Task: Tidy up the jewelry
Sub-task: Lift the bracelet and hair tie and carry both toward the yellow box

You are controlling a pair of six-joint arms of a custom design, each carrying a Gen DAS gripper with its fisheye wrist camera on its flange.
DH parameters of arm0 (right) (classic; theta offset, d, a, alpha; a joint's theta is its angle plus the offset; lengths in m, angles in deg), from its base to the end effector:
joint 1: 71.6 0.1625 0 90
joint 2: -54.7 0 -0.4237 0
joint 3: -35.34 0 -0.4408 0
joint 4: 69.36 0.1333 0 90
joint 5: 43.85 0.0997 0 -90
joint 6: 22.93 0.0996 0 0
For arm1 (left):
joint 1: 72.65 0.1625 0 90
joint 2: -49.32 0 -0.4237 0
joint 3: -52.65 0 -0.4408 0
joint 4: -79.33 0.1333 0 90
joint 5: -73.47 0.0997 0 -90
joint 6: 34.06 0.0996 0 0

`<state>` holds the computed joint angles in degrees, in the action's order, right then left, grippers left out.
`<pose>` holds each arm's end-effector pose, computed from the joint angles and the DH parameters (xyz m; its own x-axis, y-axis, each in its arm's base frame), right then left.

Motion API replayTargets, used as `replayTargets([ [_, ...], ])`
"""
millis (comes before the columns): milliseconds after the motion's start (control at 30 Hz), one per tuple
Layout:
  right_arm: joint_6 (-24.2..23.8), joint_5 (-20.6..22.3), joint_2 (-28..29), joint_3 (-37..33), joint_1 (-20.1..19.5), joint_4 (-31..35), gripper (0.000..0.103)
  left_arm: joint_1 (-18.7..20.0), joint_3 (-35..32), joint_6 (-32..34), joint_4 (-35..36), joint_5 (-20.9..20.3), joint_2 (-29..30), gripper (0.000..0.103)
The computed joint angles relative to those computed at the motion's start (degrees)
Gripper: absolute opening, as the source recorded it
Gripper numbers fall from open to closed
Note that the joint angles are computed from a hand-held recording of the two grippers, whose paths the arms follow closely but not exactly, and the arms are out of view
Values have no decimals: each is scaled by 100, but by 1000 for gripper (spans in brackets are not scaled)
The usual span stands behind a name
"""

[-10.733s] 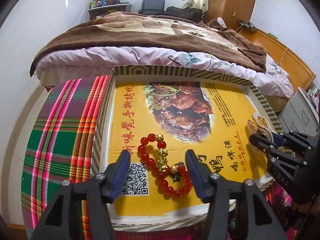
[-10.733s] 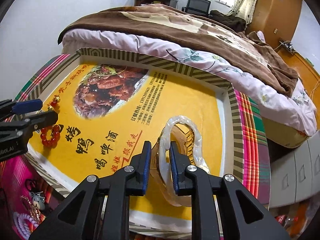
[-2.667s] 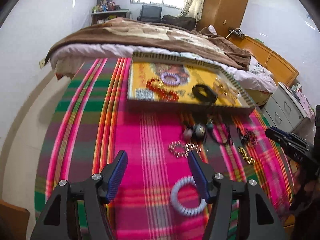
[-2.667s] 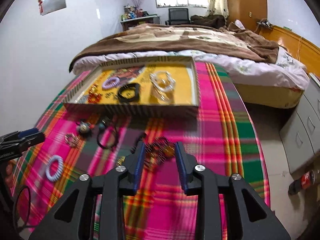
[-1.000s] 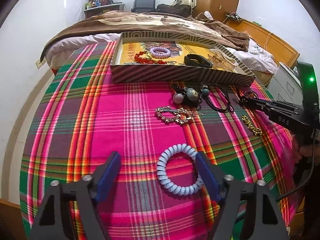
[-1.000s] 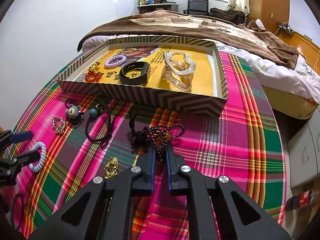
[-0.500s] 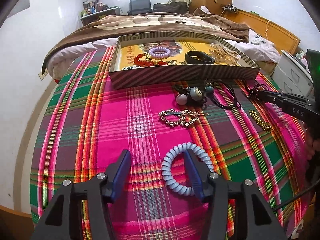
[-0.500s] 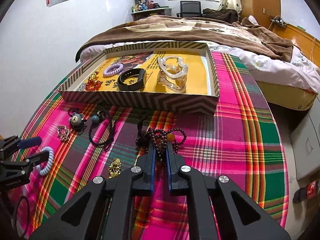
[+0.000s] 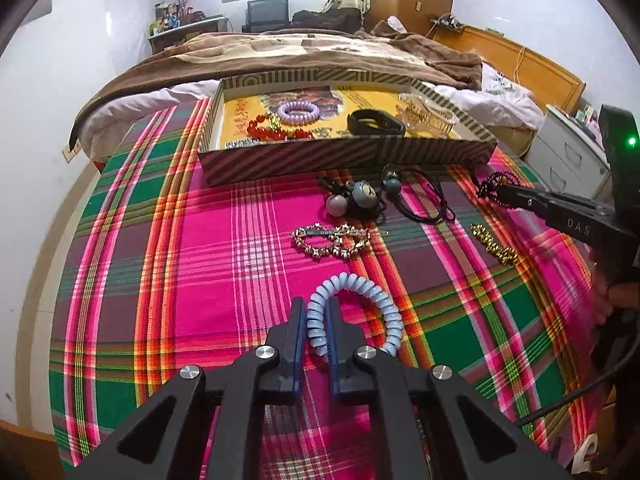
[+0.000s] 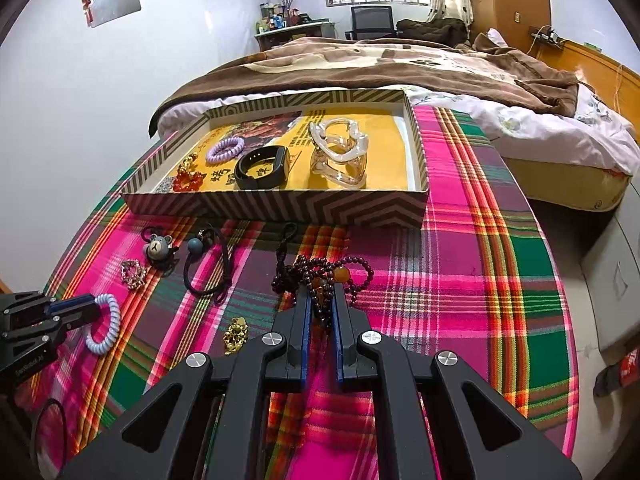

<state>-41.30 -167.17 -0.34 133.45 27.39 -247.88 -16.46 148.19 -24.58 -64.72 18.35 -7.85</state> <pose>0.1861 -0.6732 0.2214 -0.8068 0.0247 0.5903 -0.3834 0.7383 -0.5549 -0.2277 -0.6820 0.1932 -0.6689 0.4553 -0.5876 0.6548 0.7350 -0.1759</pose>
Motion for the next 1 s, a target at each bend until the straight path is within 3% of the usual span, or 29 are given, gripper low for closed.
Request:
replayTargets([
  [567,-149,8,-64,-92,188,-313,9,-132,-318,162,-320,-49,59,9],
  [1000,-305,9,49,-587,252,-432,9,-102,-1266,365,-427,-254,598,9],
])
